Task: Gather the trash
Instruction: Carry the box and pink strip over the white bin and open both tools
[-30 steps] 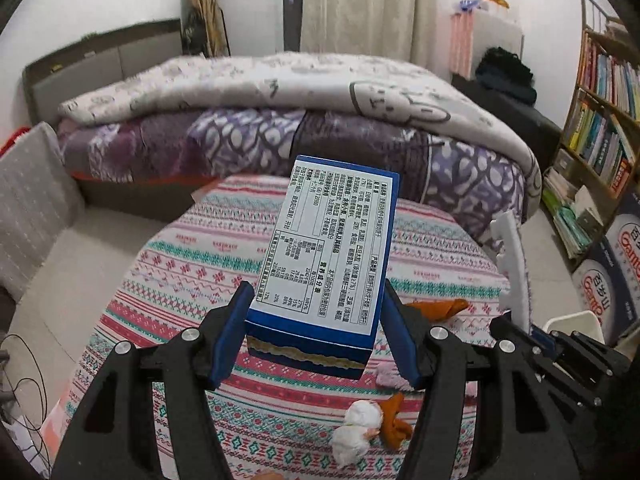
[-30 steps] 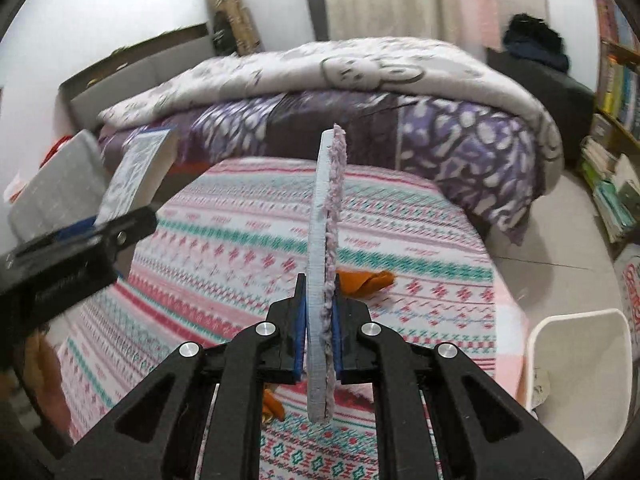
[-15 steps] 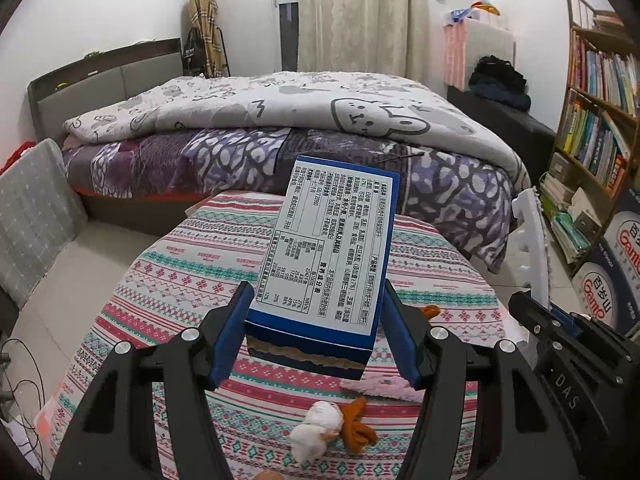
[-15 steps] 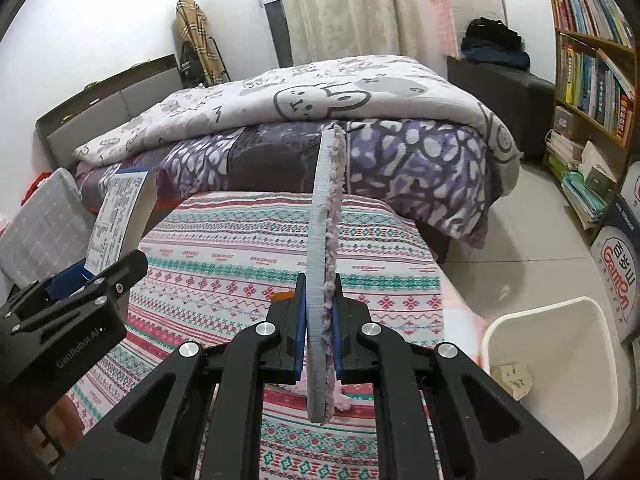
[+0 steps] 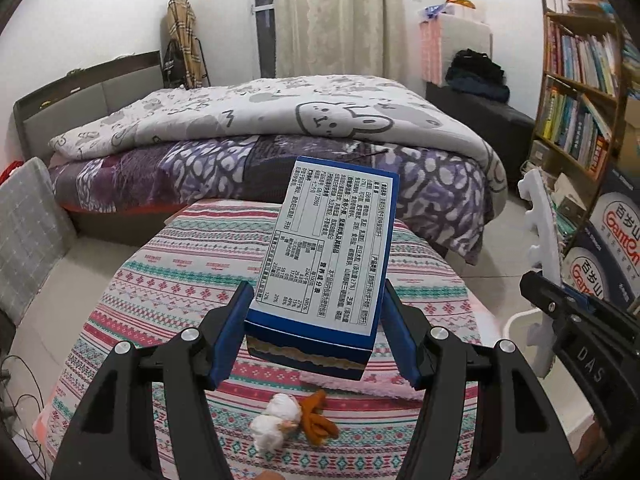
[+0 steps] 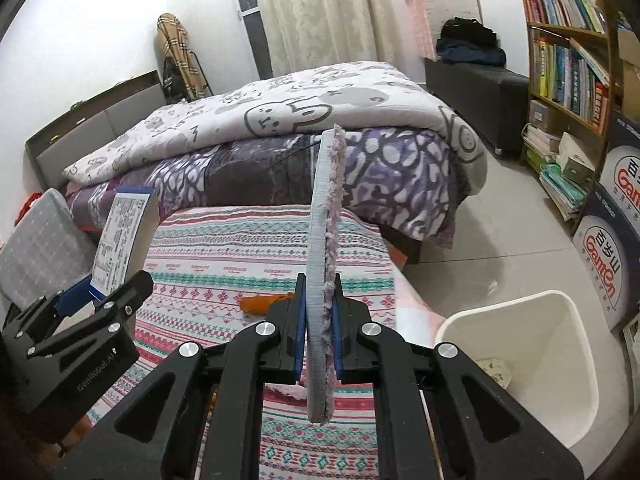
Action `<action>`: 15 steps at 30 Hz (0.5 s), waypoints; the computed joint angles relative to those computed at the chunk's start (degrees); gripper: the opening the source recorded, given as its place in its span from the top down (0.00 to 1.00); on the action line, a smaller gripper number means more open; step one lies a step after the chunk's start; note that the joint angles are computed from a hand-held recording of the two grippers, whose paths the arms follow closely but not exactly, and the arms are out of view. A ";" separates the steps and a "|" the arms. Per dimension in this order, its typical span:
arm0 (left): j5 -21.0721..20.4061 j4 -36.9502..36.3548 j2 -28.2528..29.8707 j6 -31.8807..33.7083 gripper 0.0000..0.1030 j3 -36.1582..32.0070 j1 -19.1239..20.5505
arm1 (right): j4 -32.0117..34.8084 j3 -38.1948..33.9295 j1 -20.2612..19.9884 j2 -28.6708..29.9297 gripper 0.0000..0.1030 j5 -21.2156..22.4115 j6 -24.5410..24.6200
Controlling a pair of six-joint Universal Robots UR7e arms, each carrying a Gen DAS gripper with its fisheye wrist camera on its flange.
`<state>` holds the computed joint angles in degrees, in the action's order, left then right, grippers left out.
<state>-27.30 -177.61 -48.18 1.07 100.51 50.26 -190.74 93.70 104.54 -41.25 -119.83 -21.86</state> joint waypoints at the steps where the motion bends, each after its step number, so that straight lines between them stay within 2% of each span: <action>1: -0.17 0.07 0.15 -0.12 0.40 -0.02 -0.12 | -0.17 0.28 -0.11 -0.34 0.90 -0.05 0.00; 9: -2.07 1.43 1.78 -2.93 0.40 -0.50 -1.03 | -1.22 2.21 -1.14 -2.88 0.90 -1.14 0.44; 15: -3.09 1.31 3.49 -2.60 0.40 -0.65 -1.83 | -1.75 3.36 -2.11 -4.71 0.90 -2.41 0.89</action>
